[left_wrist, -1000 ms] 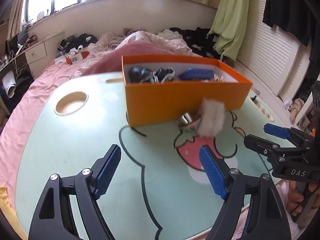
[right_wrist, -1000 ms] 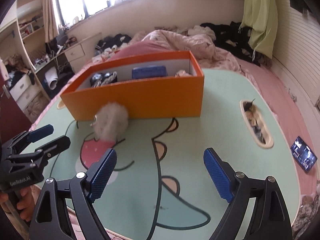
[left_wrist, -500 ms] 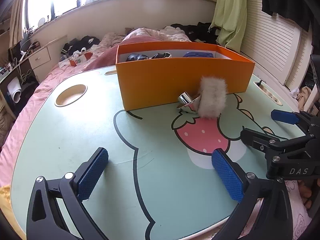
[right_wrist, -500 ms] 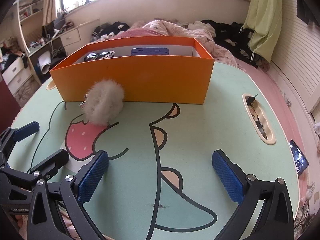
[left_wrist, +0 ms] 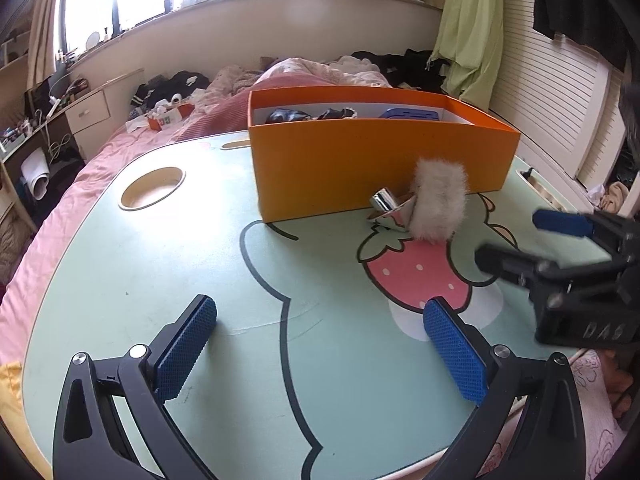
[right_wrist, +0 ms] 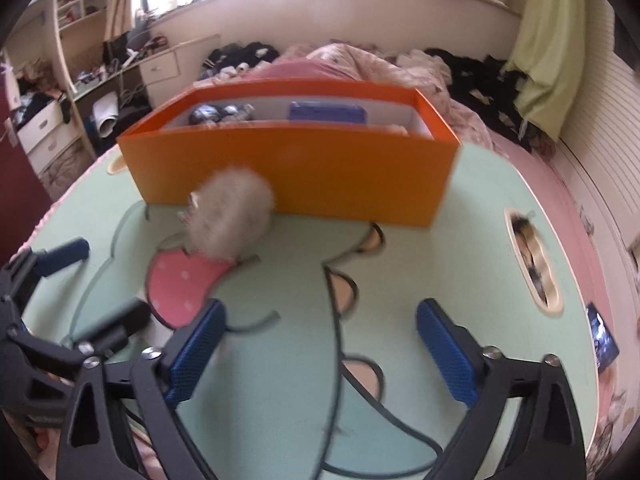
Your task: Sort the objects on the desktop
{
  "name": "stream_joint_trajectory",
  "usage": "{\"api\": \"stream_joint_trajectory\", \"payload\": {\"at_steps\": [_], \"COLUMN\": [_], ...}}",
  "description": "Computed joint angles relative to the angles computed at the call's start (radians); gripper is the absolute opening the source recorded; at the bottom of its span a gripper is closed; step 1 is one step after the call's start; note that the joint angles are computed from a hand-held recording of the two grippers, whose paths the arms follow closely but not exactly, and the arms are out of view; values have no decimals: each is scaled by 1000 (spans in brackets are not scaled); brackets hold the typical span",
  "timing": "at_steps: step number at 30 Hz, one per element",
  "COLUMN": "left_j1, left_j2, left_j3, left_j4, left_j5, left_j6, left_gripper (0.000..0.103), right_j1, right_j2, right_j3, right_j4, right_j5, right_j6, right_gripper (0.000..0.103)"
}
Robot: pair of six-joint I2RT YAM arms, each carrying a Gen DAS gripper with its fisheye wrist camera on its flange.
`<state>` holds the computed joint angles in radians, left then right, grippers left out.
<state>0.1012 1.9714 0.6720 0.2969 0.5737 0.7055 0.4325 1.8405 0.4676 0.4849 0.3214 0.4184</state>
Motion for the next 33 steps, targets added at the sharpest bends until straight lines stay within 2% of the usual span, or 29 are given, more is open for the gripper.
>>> {"api": "stream_joint_trajectory", "payload": {"at_steps": [2,4,7,10,11,12,14,18,22,26,28,29,31,32,33], "left_j1": [-1,-1,-1,0,0,-1,4,5,5,5,3,0,-9,-22,-40], "left_j2": [0,1,0,2,3,3,5,6,5,4,2,-4,-17,-23,-26], "left_j3": [-3,-2,-3,-5,-4,-5,-2,-1,-2,20,56,69,82,90,102], "left_j4": [6,7,8,12,13,14,11,10,10,-37,-102,-118,-107,-103,-110], "left_j5": [-1,-1,-1,3,4,4,7,8,7,21,36,40,34,28,18], "left_j6": [-2,-2,-3,-3,-3,-4,2,3,3,3,2,-13,-60,-83,-95], "left_gripper": [103,103,103,103,103,103,103,103,103,103,103,103,103,103,103], "right_j1": [-21,-45,-65,-99,-114,-126,-150,-135,-110,-97,-108,-114,-119,-108,-94], "right_j2": [-27,-25,26,86,102,109,104,20,-73,-66,-28,-6,-4,-5,-3], "right_j3": [6,56,155,220,217,205,155,18,-94,-140,-141,-158,-165,-161,-158], "right_j4": [38,11,-56,-93,-76,-58,14,134,159,173,182,236,244,237,231], "right_j5": [-73,-131,-162,-254,-296,-322,-383,-344,-222,-134,-133,-135,-137,-123,-103], "right_j6": [-9,9,35,57,68,78,102,114,90,86,92,88,82,79,79], "right_gripper": [93,93,82,64,50,33,23,22,22,23,24,25,27,36,50]}}
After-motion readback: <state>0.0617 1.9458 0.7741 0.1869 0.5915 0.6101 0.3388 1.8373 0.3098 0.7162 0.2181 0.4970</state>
